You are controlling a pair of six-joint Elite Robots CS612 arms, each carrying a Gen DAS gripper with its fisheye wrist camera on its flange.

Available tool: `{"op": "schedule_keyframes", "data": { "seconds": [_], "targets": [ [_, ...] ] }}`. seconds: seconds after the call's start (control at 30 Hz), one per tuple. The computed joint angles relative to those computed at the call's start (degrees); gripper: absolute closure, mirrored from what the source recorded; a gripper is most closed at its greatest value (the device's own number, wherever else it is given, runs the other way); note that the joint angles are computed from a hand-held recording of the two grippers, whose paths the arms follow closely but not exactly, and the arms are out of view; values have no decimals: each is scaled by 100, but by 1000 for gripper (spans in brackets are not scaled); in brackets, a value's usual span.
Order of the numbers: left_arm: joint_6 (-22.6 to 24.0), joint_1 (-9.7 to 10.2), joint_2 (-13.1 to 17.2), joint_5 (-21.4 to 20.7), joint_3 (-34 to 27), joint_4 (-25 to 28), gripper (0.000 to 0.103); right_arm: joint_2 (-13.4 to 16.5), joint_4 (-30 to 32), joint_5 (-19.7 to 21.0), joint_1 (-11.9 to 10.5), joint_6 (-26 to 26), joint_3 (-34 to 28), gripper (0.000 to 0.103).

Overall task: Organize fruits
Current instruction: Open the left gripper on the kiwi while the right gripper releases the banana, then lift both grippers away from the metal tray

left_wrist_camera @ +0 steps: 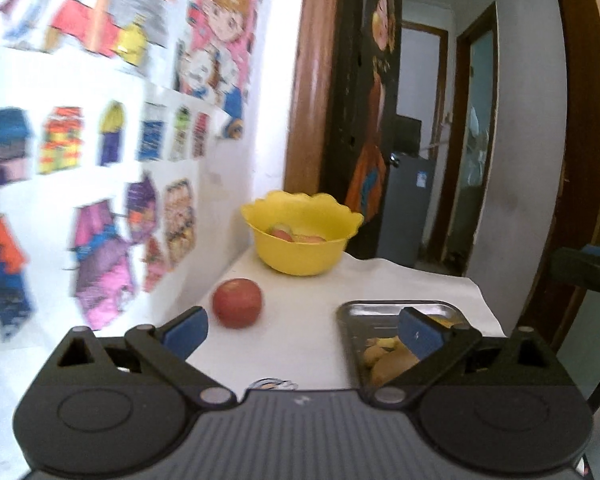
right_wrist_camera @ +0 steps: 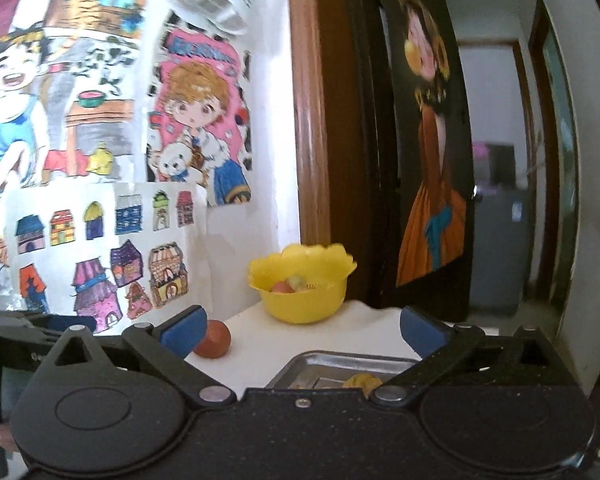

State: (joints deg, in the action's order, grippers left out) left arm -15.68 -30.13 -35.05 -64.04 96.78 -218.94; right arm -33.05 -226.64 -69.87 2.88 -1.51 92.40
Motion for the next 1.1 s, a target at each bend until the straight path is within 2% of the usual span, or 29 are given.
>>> {"op": "schedule_keyframes", "data": {
  "seconds": [0.2, 0.3, 0.47, 0.67, 1.1],
  "targets": [
    [-147, -7, -208, 343, 596, -397, 1, -181, -570, -648, 247, -31, 606, 1],
    [-225, -1, -296, 482, 862, -456, 1, -255, -638, -1067, 393, 59, 868, 1],
    [-355, 24, -396, 628, 1232, -476, 0, -372, -498, -1535, 593, 220, 1292, 1],
    [-593, 62, -445, 627, 1517, -387, 0, -439, -38, -1728, 791, -2, 1598, 1],
    [-632, 123, -498, 641, 1721, -97, 0, -558, 668, -1649, 1053, -329, 1644, 1]
  ]
}}
